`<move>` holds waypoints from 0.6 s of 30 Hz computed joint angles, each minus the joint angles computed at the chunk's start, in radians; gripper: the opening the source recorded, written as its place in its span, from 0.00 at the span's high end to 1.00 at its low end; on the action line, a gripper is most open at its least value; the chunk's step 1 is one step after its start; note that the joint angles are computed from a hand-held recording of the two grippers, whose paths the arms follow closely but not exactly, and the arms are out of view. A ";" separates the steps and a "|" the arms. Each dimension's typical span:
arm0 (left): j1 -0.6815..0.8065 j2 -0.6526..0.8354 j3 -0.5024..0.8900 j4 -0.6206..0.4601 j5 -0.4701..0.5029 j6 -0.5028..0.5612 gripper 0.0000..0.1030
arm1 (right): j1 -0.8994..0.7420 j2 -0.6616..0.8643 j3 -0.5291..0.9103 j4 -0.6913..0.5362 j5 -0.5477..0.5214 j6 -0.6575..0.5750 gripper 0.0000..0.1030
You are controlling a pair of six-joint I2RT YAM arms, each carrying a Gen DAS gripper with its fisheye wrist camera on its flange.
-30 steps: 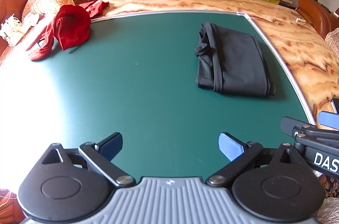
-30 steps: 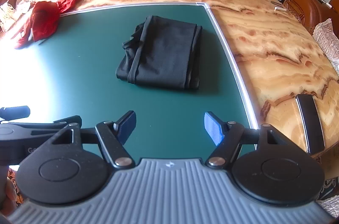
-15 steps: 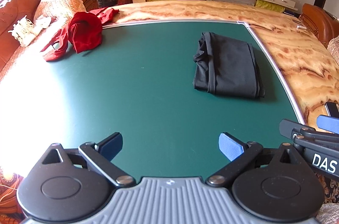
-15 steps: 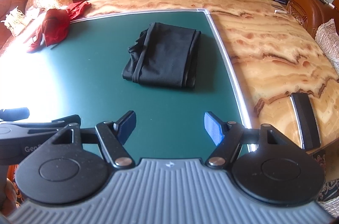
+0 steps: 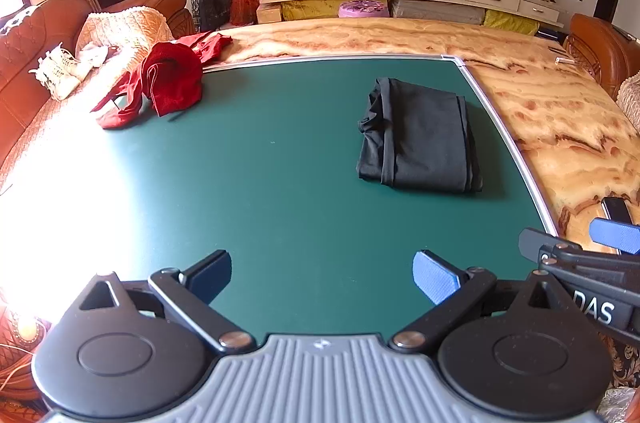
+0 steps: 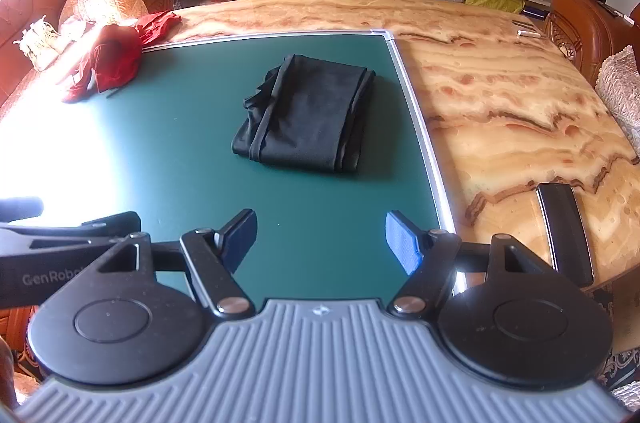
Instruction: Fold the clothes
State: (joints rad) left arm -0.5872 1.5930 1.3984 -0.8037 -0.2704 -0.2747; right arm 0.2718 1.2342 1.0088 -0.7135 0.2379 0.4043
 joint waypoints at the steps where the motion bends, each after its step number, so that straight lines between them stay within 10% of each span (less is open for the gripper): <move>1: -0.001 -0.007 -0.003 -0.002 0.001 -0.003 0.03 | 0.000 -0.004 -0.001 -0.002 -0.004 -0.002 0.23; 18: 0.021 -0.067 -0.056 0.018 0.045 -0.013 0.03 | 0.074 -0.044 -0.003 -0.059 0.046 0.043 0.23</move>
State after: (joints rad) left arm -0.5665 1.5258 1.3427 -0.7858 -0.2259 -0.2879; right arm 0.3458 1.1902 1.0059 -0.7726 0.2842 0.4478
